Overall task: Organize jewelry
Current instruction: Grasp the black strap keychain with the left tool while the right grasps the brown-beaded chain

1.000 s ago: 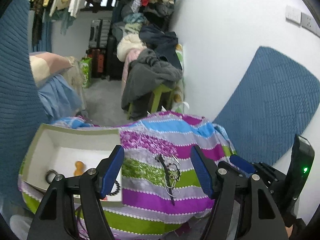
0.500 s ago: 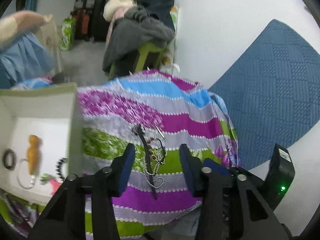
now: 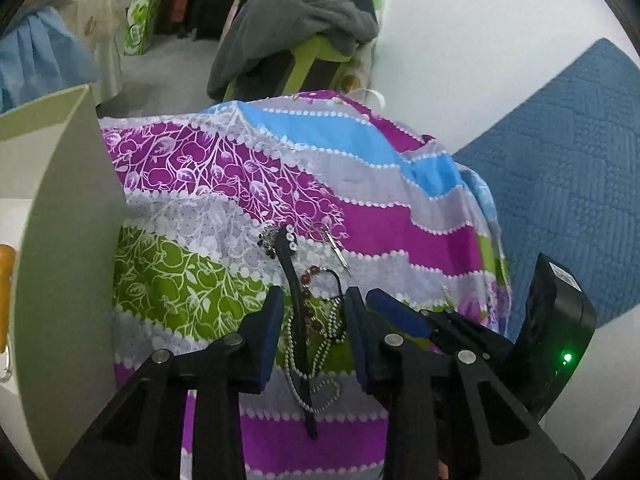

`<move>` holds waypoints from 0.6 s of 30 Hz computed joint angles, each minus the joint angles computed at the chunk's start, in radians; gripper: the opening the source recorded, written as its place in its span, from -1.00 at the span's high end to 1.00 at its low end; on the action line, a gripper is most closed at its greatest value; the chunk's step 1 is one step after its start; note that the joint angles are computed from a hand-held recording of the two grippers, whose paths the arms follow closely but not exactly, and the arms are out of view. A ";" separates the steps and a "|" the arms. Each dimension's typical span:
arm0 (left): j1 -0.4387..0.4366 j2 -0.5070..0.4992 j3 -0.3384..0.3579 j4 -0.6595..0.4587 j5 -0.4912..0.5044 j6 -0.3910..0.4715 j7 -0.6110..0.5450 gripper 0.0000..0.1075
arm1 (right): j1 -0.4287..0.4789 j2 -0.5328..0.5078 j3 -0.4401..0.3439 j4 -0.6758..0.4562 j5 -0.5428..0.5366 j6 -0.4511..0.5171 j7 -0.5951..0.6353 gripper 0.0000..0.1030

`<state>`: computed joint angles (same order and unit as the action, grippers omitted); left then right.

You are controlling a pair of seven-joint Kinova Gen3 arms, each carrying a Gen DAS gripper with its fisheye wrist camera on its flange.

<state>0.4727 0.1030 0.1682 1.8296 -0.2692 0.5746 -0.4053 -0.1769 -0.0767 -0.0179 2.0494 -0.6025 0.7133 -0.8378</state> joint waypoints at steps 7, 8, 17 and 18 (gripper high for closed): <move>-0.029 0.042 -0.018 0.013 0.063 -0.052 -0.043 0.45 | -0.020 0.046 -0.039 -0.011 0.074 -0.040 -0.038 0.69; -0.034 0.048 -0.019 0.015 0.078 -0.061 -0.057 0.45 | -0.026 0.047 -0.048 -0.009 0.101 -0.048 -0.056 0.76; -0.022 0.092 -0.043 0.007 0.108 -0.093 -0.097 0.45 | -0.030 0.010 -0.020 0.015 0.045 -0.083 0.003 0.89; -0.019 0.094 -0.045 0.006 0.108 -0.092 -0.100 0.45 | -0.029 0.007 -0.015 0.017 0.031 -0.085 0.011 0.89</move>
